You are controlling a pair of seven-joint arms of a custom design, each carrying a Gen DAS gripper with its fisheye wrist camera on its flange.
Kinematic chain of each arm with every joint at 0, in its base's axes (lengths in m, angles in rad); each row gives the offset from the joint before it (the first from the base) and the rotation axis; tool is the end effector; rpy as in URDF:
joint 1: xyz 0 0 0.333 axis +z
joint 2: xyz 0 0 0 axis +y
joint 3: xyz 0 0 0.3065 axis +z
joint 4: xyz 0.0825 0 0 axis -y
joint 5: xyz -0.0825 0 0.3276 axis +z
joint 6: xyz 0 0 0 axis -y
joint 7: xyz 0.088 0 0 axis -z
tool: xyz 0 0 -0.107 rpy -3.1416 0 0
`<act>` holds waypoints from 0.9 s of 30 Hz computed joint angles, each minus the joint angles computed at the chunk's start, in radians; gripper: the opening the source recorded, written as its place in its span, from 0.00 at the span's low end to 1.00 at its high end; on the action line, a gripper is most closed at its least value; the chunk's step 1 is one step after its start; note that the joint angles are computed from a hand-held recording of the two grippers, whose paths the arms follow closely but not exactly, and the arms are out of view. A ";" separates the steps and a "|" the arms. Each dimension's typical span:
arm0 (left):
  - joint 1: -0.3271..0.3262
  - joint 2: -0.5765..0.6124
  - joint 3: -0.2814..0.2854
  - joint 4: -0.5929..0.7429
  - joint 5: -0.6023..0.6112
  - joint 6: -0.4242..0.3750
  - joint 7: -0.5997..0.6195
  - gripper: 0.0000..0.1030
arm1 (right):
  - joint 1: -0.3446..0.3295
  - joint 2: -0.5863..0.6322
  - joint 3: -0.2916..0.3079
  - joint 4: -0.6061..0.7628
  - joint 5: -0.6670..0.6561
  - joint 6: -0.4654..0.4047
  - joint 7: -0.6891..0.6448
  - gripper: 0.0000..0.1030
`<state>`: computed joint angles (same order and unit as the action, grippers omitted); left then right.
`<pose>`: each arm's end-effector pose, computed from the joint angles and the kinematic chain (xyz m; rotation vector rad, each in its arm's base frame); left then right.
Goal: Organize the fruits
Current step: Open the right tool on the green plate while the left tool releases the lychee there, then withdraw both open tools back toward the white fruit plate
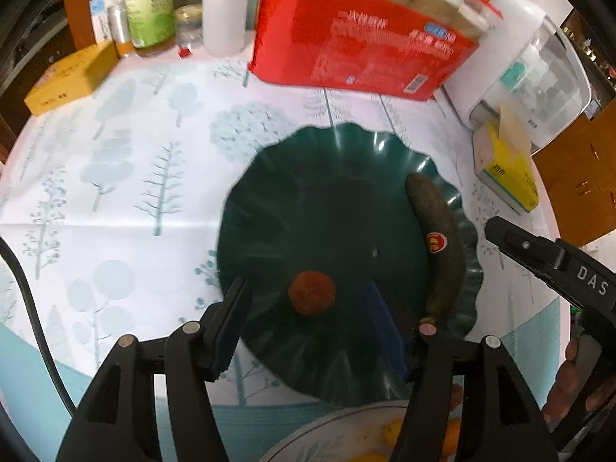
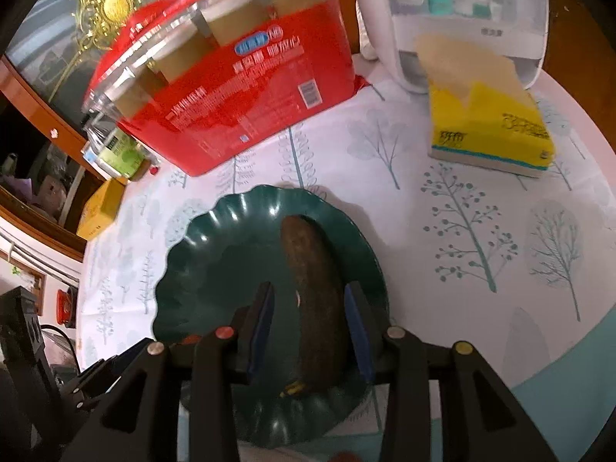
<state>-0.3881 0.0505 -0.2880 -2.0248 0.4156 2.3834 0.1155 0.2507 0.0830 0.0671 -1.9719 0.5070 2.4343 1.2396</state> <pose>0.4258 -0.3337 0.4753 -2.4858 1.4367 -0.5571 0.5295 0.1745 0.4858 -2.1056 1.5184 0.0264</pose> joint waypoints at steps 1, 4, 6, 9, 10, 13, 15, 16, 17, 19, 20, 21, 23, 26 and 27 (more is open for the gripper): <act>-0.004 -0.009 -0.002 0.005 0.011 -0.019 -0.009 0.59 | -0.003 -0.021 -0.002 -0.010 0.011 0.000 -0.006 0.38; -0.015 -0.049 -0.014 0.016 0.041 -0.076 -0.030 0.59 | -0.006 -0.070 -0.007 -0.034 0.021 0.004 -0.011 0.40; -0.024 -0.071 -0.027 0.025 0.066 -0.121 -0.048 0.59 | -0.009 -0.108 -0.013 -0.053 0.035 0.005 -0.019 0.40; -0.037 -0.108 -0.047 0.035 0.110 -0.175 -0.061 0.59 | -0.015 -0.178 -0.026 -0.087 0.054 0.000 -0.030 0.40; -0.042 -0.124 -0.055 0.033 0.121 -0.189 -0.070 0.59 | -0.016 -0.199 -0.029 -0.100 0.056 0.001 -0.033 0.40; -0.055 -0.171 -0.074 0.023 0.127 -0.224 -0.083 0.59 | -0.020 -0.273 -0.043 -0.147 0.066 -0.003 -0.044 0.40; -0.063 -0.200 -0.092 0.015 0.137 -0.243 -0.093 0.60 | -0.024 -0.320 -0.052 -0.179 0.069 -0.010 -0.045 0.40; -0.067 -0.210 -0.100 0.012 0.141 -0.250 -0.099 0.60 | -0.027 -0.349 -0.056 -0.199 0.068 -0.014 -0.043 0.40; -0.072 -0.220 -0.109 0.009 0.144 -0.257 -0.106 0.60 | -0.030 -0.374 -0.060 -0.217 0.066 -0.018 -0.041 0.40; -0.081 -0.248 -0.123 -0.007 0.143 -0.265 -0.118 0.61 | -0.035 -0.434 -0.067 -0.261 0.064 -0.025 -0.040 0.40; -0.087 -0.261 -0.131 -0.015 0.142 -0.267 -0.126 0.61 | -0.036 -0.455 -0.071 -0.278 0.064 -0.026 -0.042 0.40; -0.091 -0.274 -0.137 -0.022 0.138 -0.272 -0.130 0.61 | -0.038 -0.480 -0.071 -0.298 0.061 -0.026 -0.040 0.40; -0.101 -0.296 -0.153 -0.031 0.134 -0.290 -0.143 0.61 | -0.046 -0.532 -0.073 -0.337 0.050 -0.030 -0.031 0.40; -0.118 -0.334 -0.175 -0.055 0.118 -0.310 -0.167 0.61 | -0.052 -0.614 -0.082 -0.397 0.045 -0.045 -0.023 0.40; -0.124 -0.345 -0.182 -0.062 0.110 -0.318 -0.173 0.61 | -0.054 -0.638 -0.084 -0.416 0.044 -0.049 -0.021 0.40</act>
